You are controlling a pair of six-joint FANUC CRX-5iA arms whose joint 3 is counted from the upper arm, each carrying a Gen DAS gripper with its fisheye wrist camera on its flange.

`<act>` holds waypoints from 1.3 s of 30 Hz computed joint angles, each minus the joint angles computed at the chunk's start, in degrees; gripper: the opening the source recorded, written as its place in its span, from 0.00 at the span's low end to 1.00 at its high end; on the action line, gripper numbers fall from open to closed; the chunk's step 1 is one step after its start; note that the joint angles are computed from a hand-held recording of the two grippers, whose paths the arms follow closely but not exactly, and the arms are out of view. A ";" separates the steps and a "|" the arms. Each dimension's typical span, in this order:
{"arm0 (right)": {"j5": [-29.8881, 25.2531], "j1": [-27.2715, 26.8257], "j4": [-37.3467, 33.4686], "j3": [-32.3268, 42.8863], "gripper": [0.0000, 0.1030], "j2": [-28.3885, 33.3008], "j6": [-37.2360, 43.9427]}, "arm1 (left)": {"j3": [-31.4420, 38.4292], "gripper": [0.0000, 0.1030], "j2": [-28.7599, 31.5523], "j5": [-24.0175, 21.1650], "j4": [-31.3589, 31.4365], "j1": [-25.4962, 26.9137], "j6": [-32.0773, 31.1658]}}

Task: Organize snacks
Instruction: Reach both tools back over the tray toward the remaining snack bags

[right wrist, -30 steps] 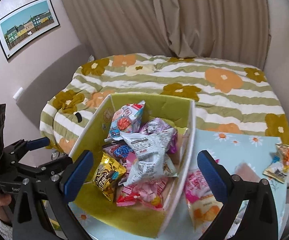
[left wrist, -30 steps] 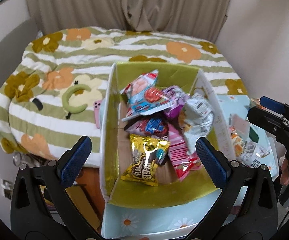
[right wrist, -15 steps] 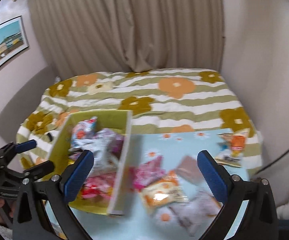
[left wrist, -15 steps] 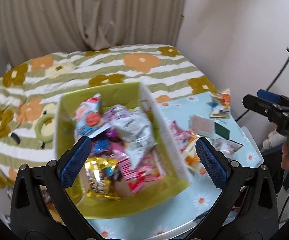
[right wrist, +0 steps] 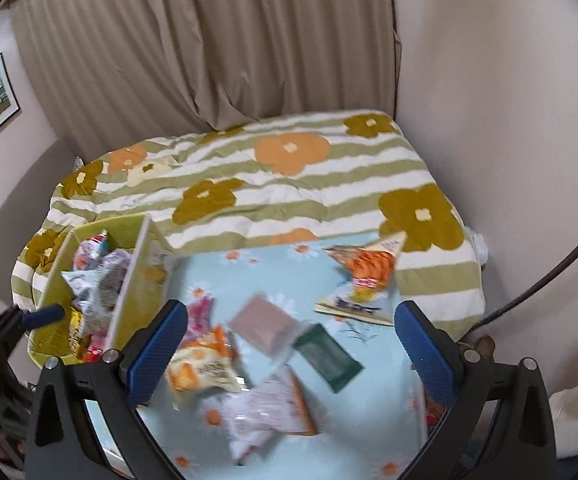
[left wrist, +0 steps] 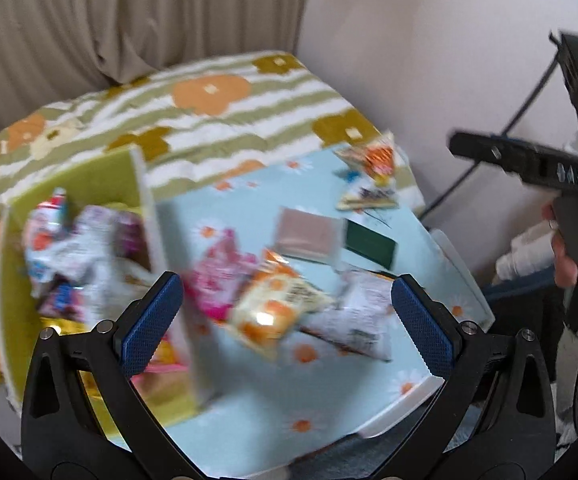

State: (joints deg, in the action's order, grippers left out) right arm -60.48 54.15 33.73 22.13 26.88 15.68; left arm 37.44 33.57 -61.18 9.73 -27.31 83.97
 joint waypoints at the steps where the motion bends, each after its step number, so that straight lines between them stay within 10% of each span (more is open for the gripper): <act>1: 1.05 -0.78 -0.97 -1.62 1.00 -1.07 0.57 | 1.70 1.00 1.27 -1.11 -0.41 -0.75 0.45; 15: 9.77 -9.73 -15.22 -6.99 1.00 -2.41 14.65 | 32.65 1.00 24.03 -24.24 -10.16 -9.89 2.32; 28: 15.02 -12.96 -23.12 -5.97 1.00 2.09 21.28 | 49.39 0.74 36.05 -32.02 -15.28 -12.21 1.07; 39: 14.74 -14.93 -26.07 -1.66 0.89 6.10 25.07 | 43.02 0.60 33.22 -27.63 -12.92 -11.28 3.46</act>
State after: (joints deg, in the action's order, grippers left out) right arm -45.74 39.21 7.67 20.47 32.98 40.75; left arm 80.46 66.79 -88.82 -3.19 -38.59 87.43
